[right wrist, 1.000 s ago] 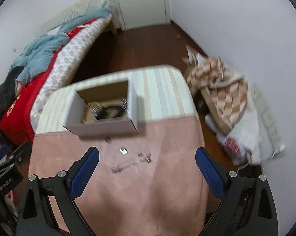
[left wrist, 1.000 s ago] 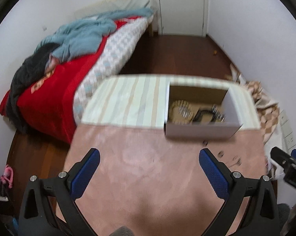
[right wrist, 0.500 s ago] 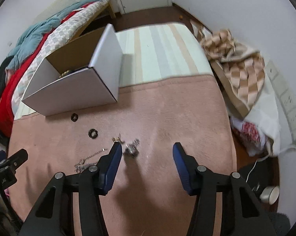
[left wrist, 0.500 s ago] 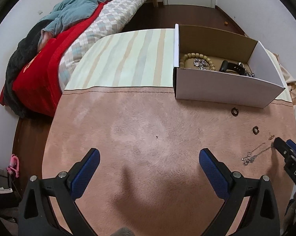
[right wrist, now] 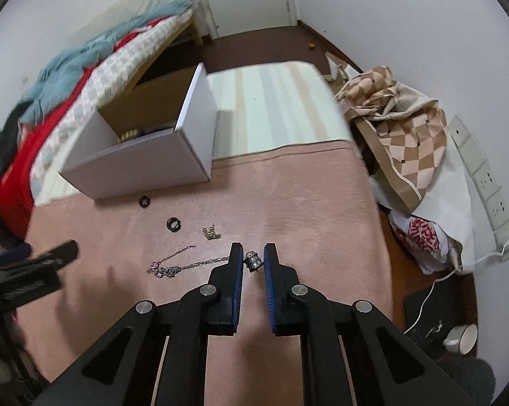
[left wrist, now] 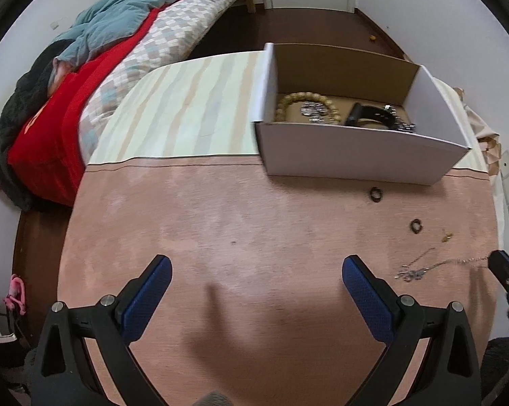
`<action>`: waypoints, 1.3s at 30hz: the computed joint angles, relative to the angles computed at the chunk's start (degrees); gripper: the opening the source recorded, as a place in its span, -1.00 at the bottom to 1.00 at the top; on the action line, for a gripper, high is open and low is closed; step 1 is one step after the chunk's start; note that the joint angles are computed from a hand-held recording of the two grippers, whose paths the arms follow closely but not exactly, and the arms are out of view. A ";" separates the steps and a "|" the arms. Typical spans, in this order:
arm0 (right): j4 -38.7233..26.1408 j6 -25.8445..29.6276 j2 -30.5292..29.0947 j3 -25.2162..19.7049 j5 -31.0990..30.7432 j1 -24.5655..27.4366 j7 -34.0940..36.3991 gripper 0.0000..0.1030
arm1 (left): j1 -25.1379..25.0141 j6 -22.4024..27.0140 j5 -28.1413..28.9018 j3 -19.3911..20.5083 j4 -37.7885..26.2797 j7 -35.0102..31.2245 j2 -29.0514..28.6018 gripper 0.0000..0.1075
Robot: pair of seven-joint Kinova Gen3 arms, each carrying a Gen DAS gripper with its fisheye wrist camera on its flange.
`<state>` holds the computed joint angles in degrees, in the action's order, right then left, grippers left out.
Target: Organize jewelry
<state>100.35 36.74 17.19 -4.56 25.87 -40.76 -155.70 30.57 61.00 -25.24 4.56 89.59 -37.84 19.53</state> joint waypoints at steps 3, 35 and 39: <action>2.12 -1.24 -2.49 -0.19 -1.34 1.35 -0.37 -0.75 | 0.03 -0.96 0.83 0.58 -1.12 -0.90 0.61 0.91; 6.30 -4.70 -2.66 1.53 -1.25 4.75 -6.12 -0.75 | 4.40 -9.75 10.19 -0.42 -9.97 -15.76 9.68 -0.81; 6.18 -4.61 -3.53 1.32 -0.38 4.59 -6.97 -0.75 | 4.03 -11.25 10.46 -0.34 -8.08 -15.36 7.70 -0.81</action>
